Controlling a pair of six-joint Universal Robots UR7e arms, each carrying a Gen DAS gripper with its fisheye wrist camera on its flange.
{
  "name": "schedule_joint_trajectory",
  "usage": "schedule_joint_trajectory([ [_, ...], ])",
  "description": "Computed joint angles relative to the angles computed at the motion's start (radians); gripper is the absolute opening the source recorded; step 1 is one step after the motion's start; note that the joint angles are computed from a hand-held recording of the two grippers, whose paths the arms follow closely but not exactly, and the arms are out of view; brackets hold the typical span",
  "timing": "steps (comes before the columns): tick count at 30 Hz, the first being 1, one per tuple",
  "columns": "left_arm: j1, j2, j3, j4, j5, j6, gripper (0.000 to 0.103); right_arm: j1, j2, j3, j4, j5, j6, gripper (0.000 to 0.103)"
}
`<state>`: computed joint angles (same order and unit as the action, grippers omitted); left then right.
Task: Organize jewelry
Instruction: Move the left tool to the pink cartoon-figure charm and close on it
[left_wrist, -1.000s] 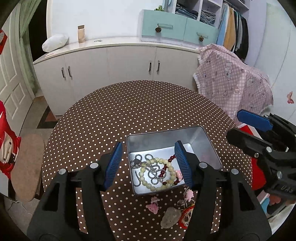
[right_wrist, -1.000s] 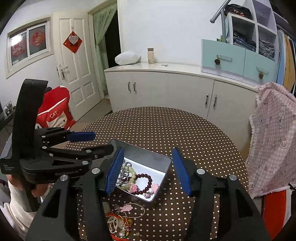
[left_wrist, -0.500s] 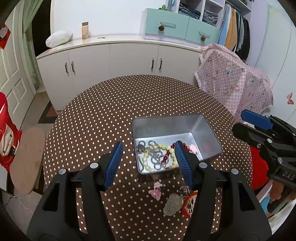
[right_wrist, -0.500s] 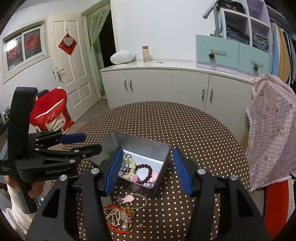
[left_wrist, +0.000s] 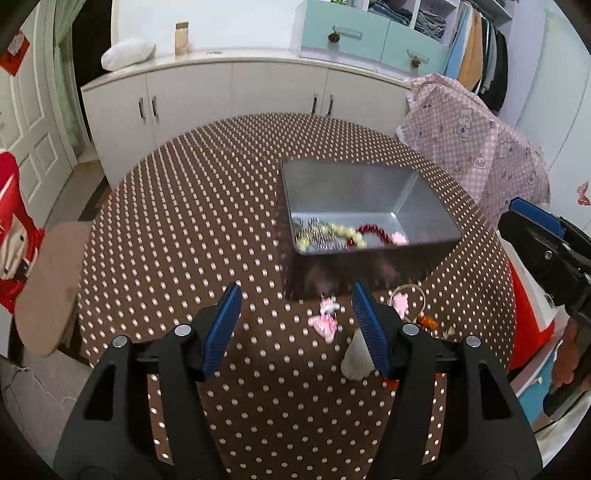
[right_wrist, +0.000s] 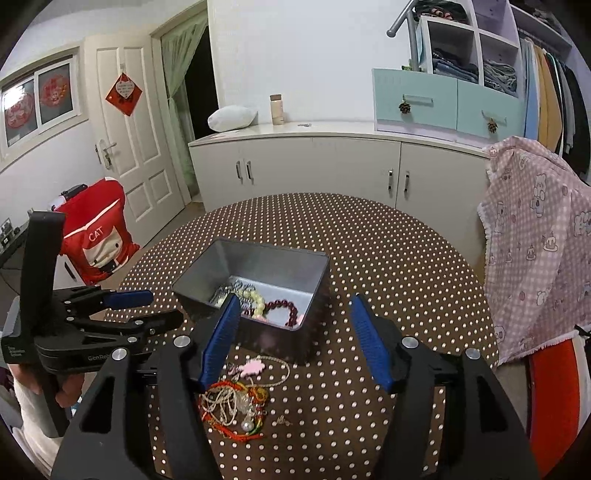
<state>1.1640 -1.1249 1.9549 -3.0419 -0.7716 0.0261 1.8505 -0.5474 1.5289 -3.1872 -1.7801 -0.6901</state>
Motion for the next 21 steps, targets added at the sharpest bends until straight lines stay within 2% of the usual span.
schedule_joint_trajectory([
  [3, 0.019, -0.009, 0.018, -0.018, -0.086, 0.028, 0.062, -0.005, 0.003, 0.012, -0.005, 0.0, 0.006, 0.059],
  [6, 0.03, -0.006, 0.034, -0.055, -0.126, 0.068, 0.062, -0.011, 0.009, 0.019, 0.0, -0.001, 0.016, 0.059],
  [8, 0.031, 0.007, 0.038, -0.072, -0.117, 0.086, 0.061, -0.014, 0.012, 0.026, 0.004, -0.003, 0.021, 0.059],
  [10, 0.033, 0.02, 0.035, -0.074, -0.109, 0.096, 0.05, -0.018, 0.012, 0.03, 0.019, 0.002, 0.028, 0.059],
  [15, 0.045, 0.052, 0.009, -0.05, -0.091, 0.096, 0.037, -0.022, 0.013, 0.041, -0.007, -0.007, 0.033, 0.059],
  [21, 0.04, 0.082, -0.022, -0.04, -0.061, 0.111, 0.037, -0.027, 0.014, 0.055, -0.021, -0.01, 0.025, 0.059],
])
